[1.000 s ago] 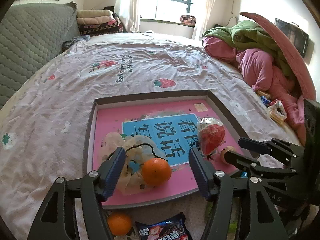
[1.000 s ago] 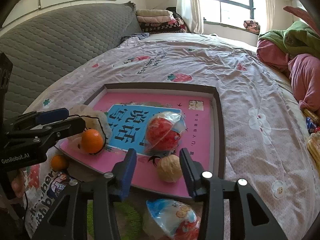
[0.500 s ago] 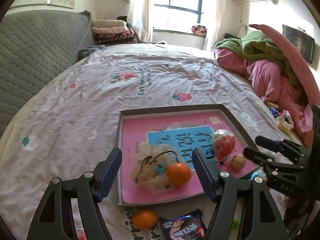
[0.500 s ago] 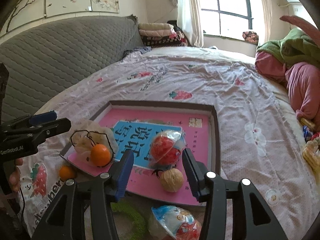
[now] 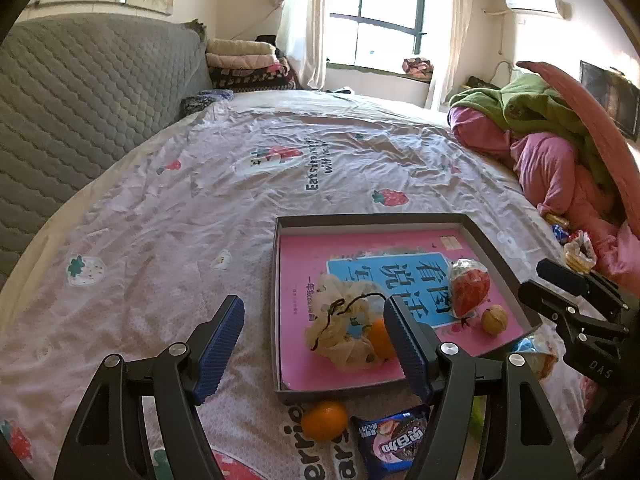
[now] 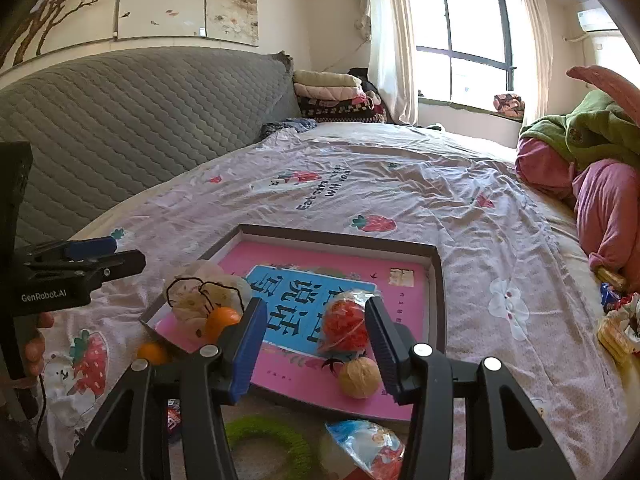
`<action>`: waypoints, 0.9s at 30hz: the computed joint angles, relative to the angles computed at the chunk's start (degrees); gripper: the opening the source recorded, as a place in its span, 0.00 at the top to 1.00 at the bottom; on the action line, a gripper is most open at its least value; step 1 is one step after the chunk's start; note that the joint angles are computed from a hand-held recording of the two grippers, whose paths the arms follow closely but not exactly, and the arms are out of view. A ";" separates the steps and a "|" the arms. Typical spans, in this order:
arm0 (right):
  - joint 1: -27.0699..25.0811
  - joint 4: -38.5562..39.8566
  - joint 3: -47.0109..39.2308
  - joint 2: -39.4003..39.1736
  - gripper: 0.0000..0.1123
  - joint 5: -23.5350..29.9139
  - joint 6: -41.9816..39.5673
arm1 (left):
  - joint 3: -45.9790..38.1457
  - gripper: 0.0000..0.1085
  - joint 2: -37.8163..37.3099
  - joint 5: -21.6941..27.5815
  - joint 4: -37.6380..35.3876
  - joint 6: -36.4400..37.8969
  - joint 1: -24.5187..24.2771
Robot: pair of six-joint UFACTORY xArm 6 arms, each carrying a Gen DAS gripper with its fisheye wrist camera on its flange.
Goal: Organize objects
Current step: 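Withdraw both open grippers back from the pink tray, then move the left gripper toward the small orange while the right approaches the green ring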
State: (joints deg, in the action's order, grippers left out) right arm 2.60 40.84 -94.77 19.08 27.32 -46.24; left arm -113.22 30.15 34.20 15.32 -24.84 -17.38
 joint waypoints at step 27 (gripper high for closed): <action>4.33 1.81 18.17 -13.10 0.55 -6.64 0.97 | 22.46 0.32 -14.47 -7.04 2.15 -3.31 -0.72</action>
State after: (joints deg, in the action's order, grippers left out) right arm 6.93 42.65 -76.60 5.98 20.68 -45.27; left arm -90.77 15.68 27.17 17.47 -28.14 -18.10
